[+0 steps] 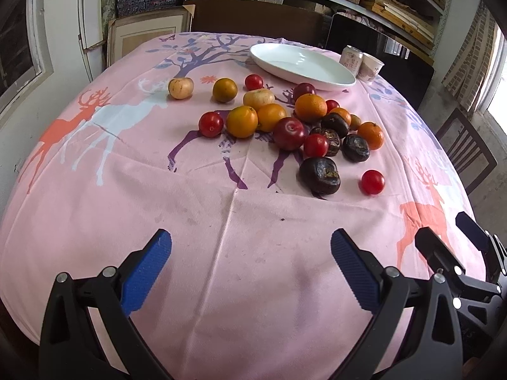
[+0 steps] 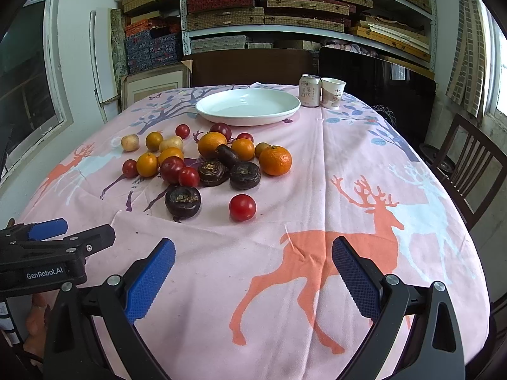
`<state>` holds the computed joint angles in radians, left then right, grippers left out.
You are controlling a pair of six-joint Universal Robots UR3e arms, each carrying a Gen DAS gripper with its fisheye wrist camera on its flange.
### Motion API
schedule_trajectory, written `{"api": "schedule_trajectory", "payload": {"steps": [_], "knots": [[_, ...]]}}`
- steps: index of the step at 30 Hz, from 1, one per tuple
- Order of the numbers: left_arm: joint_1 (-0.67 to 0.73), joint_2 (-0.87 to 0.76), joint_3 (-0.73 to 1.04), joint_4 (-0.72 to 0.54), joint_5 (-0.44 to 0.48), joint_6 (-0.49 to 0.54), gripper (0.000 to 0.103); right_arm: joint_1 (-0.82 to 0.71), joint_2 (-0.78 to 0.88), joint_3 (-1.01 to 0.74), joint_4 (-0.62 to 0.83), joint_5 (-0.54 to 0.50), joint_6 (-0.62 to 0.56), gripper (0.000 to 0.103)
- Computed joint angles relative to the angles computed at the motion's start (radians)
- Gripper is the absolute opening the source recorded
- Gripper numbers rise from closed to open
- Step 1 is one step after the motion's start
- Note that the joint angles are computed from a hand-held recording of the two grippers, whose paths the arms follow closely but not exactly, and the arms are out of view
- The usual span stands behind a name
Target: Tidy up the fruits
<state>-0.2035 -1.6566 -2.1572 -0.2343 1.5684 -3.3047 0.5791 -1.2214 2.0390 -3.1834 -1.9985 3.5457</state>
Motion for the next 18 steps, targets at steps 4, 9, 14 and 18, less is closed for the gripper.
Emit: {"api": "schedule_trajectory", "payload": {"steps": [4,9,14,18], "knots": [[-0.004,0.012,-0.015,0.024,-0.008,0.018,0.099,-0.005,0.000,0.006,-0.007,0.007,-0.004,0.099],[-0.023,0.003,-0.019,0.048,0.021,0.023,0.098,-0.012,-0.006,0.012,-0.007,0.014,-0.008,0.099],[-0.042,-0.002,-0.019,0.072,0.078,0.027,0.098,-0.011,-0.004,0.010,-0.006,0.013,-0.007,0.099],[-0.029,0.008,-0.022,0.056,0.050,0.032,0.098,-0.012,-0.004,0.010,-0.005,0.016,-0.009,0.099]]}}
